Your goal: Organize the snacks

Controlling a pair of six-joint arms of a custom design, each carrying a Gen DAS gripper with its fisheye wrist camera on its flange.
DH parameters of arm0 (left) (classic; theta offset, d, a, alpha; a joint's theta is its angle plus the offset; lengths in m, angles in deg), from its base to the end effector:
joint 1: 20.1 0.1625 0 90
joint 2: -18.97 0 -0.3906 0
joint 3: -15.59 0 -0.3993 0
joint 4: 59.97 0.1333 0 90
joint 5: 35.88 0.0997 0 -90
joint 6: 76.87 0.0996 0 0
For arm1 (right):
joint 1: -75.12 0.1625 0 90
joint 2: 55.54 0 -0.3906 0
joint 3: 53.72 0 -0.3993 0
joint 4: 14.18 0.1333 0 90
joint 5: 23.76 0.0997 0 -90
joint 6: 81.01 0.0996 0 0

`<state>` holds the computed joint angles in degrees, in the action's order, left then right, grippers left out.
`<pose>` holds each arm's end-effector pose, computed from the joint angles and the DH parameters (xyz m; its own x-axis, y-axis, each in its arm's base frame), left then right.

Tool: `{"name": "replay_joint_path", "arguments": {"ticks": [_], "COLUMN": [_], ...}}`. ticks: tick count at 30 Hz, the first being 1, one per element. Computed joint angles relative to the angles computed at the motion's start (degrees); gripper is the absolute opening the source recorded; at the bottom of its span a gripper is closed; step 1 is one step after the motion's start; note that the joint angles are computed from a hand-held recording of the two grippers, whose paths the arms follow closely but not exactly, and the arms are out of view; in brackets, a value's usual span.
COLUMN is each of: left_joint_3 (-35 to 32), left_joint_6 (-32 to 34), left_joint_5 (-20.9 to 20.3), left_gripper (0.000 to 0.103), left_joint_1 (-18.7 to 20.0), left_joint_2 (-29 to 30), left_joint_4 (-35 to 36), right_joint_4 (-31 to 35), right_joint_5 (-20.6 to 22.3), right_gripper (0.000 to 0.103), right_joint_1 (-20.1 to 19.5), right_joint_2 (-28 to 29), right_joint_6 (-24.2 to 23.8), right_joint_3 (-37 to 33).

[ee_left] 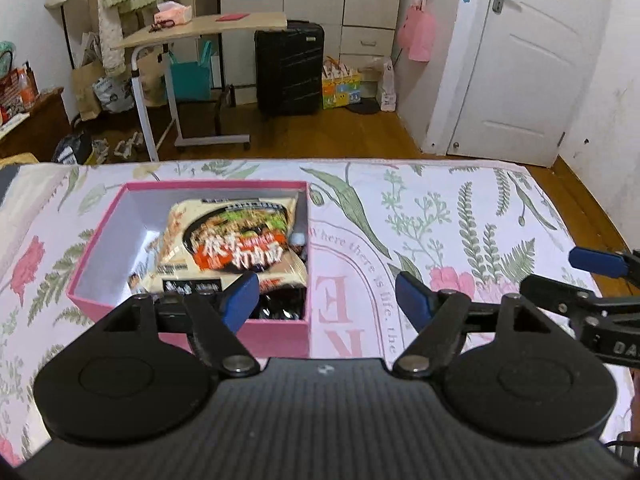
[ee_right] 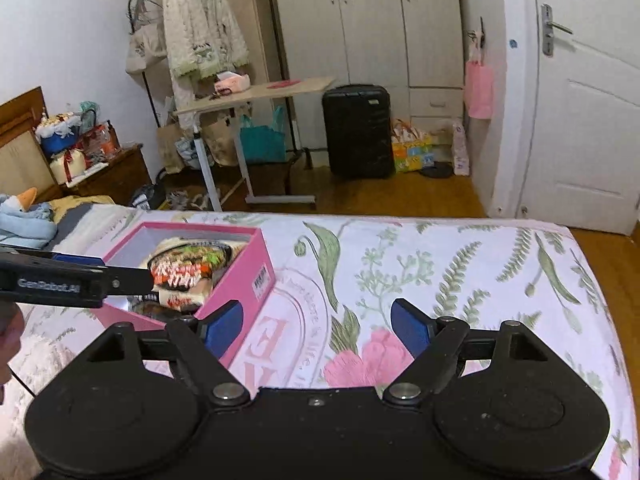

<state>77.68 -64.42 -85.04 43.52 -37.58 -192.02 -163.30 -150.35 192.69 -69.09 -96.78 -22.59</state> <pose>-0.1500 -0.7491 0.4486 -0.7536 0.1431 -0.6415 0.5321 0.7058 -0.4677 0.4765 -0.7530 0.1397 -0.7669 -0.2007 0.6096 -0.5765 0.6328 -0.5169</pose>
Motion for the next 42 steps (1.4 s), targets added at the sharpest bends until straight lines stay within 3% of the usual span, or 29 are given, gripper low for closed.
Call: {"name": "replay_joint_path", "arguments": {"ticks": [5, 12, 21, 26, 30, 42], "left_joint_3": [3.4, 6.3, 8.6, 9.1, 10.4, 12.1], "left_joint_6": [0.6, 0.2, 0.8, 1.2, 3.0, 4.1], "left_joint_5": [2.6, 3.5, 4.3, 4.8, 5.5, 5.1], "left_gripper": [0.075, 0.075, 0.086, 0.093, 0.094, 0.094], "left_joint_1": [-0.9, -1.6, -1.8, -1.9, -2.1, -2.2], "left_joint_2": [-1.1, -3.0, -4.2, -4.1, -4.1, -4.7], "left_joint_4": [-3.1, -4.7, -6.3, -7.2, -10.4, -13.5], "right_joint_4": [-2.9, -4.2, -4.4, -6.7, -5.0, -12.4], "right_joint_5": [-1.1, -2.4, -5.0, -7.1, -10.3, -10.8], "right_gripper": [0.086, 0.086, 0.090, 0.099, 0.100, 0.100], "right_joint_1": [0.7, 1.3, 1.5, 1.6, 2.0, 2.2], "right_joint_2": [-3.6, -4.8, -4.2, -3.3, -1.7, -2.0], "right_joint_6": [-0.6, -1.3, -1.1, -1.7, -1.5, -2.6], "right_joint_3": [6.3, 9.2, 9.2, 8.7, 6.3, 9.0]}}
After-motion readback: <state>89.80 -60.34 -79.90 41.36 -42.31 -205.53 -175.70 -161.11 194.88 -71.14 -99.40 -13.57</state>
